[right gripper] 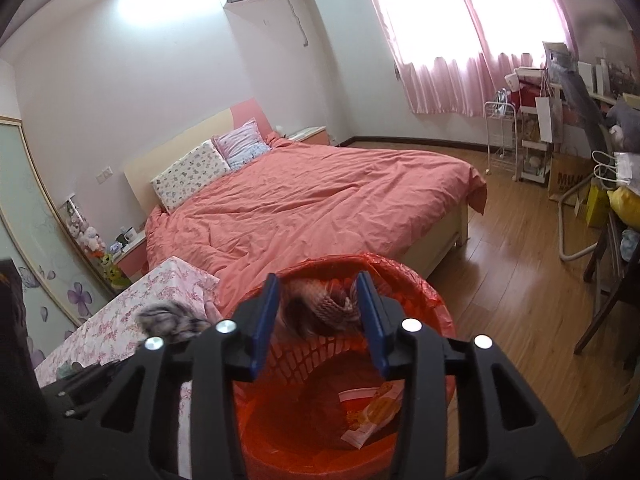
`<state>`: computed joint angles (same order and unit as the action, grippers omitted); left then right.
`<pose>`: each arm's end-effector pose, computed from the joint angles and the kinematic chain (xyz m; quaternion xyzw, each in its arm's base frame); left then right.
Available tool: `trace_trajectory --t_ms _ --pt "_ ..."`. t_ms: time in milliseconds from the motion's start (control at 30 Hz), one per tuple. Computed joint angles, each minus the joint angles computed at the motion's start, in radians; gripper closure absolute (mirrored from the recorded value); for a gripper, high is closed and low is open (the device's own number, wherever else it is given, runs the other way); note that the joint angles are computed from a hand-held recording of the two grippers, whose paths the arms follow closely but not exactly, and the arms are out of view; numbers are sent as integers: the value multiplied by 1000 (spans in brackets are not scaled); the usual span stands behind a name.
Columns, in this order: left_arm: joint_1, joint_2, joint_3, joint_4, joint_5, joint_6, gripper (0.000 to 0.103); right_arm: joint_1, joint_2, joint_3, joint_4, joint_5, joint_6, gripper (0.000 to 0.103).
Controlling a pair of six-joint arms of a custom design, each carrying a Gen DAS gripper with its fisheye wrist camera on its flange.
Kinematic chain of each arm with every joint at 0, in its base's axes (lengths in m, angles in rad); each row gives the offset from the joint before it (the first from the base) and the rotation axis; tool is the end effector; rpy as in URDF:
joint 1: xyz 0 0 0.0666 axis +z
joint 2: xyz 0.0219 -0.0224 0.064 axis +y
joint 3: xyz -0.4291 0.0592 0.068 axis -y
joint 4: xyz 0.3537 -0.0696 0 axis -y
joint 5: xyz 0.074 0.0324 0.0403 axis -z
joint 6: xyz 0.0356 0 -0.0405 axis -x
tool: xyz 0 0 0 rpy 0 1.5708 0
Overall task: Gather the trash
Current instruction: 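Carry the scrunchie and plaid cloth over the orange basket and release both, then return both tools to the table toward the remaining items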
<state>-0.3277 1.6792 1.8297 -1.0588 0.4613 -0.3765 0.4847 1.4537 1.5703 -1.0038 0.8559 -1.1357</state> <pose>0.5161 -0.1926 0.5193 0.3873 0.8385 -0.2084 0.3218 0.4126 0.1864 0.5303 0.4059 0.7677 -0.0486 0.4935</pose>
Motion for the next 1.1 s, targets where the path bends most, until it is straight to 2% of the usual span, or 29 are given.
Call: trace_trajectory --t_ms 67,167,467,700,1000,1100 --pt "3 3 -2 1 -8 3 37 -3 6 4 -9 -2 -2 52" --pt "6 1 -9 7 -27 -1 33 3 12 11 -32 9 -10 49" --pt "56 -9 -15 18 -69 7 31 34 39 58 -123 48 -19 39" --pt "145 -35 -43 52 -92 -1 28 75 83 126 -165 65 24 32" --pt "294 -49 -66 123 -124 -18 25 133 211 279 -194 15 106 28" --pt "354 -51 -79 172 -142 -23 25 151 261 342 -188 -10 154 27"
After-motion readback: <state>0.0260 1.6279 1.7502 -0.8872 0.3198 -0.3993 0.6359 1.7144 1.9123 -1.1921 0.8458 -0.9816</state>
